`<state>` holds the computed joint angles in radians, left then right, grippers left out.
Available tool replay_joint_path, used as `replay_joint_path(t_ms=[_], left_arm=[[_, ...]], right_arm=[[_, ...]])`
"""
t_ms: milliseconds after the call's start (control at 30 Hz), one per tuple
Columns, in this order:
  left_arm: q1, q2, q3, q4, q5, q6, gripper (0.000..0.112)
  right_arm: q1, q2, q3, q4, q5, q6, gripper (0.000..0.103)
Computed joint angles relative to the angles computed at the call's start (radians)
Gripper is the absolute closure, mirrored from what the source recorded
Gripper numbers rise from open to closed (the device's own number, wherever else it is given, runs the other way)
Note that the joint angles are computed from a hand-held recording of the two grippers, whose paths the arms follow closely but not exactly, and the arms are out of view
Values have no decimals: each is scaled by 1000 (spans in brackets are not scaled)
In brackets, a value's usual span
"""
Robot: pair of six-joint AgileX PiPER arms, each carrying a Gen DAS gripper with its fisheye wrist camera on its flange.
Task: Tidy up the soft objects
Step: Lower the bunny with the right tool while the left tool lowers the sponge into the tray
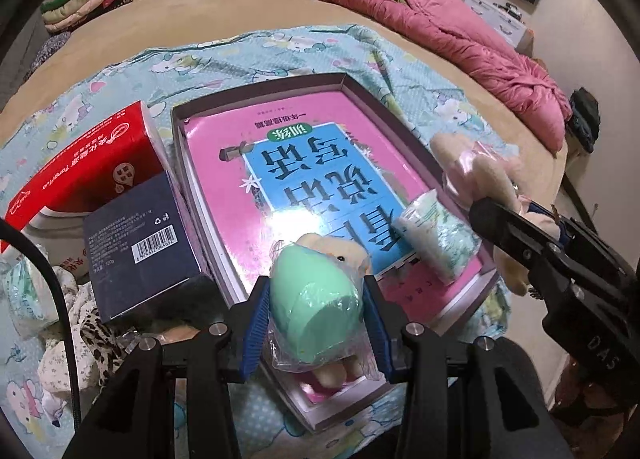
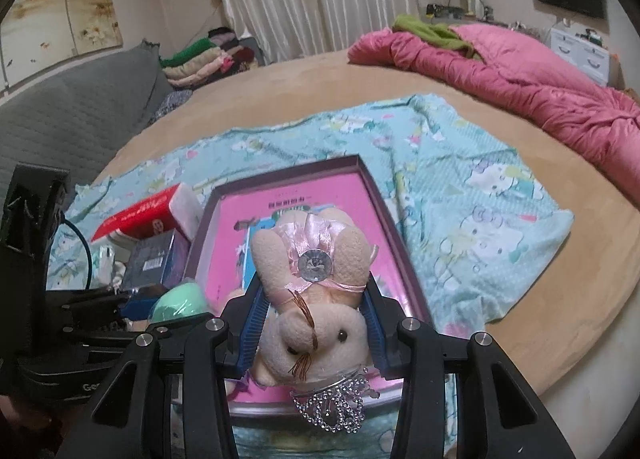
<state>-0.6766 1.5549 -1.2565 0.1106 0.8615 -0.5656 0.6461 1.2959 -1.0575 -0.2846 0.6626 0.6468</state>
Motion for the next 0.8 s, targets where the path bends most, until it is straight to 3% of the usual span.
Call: replay_joint_path(t_ms=[800], left_arm=[[19,18,46,-84,-94,86,67]], right_arm=[[14,75,-6,-23,-5,7,57]])
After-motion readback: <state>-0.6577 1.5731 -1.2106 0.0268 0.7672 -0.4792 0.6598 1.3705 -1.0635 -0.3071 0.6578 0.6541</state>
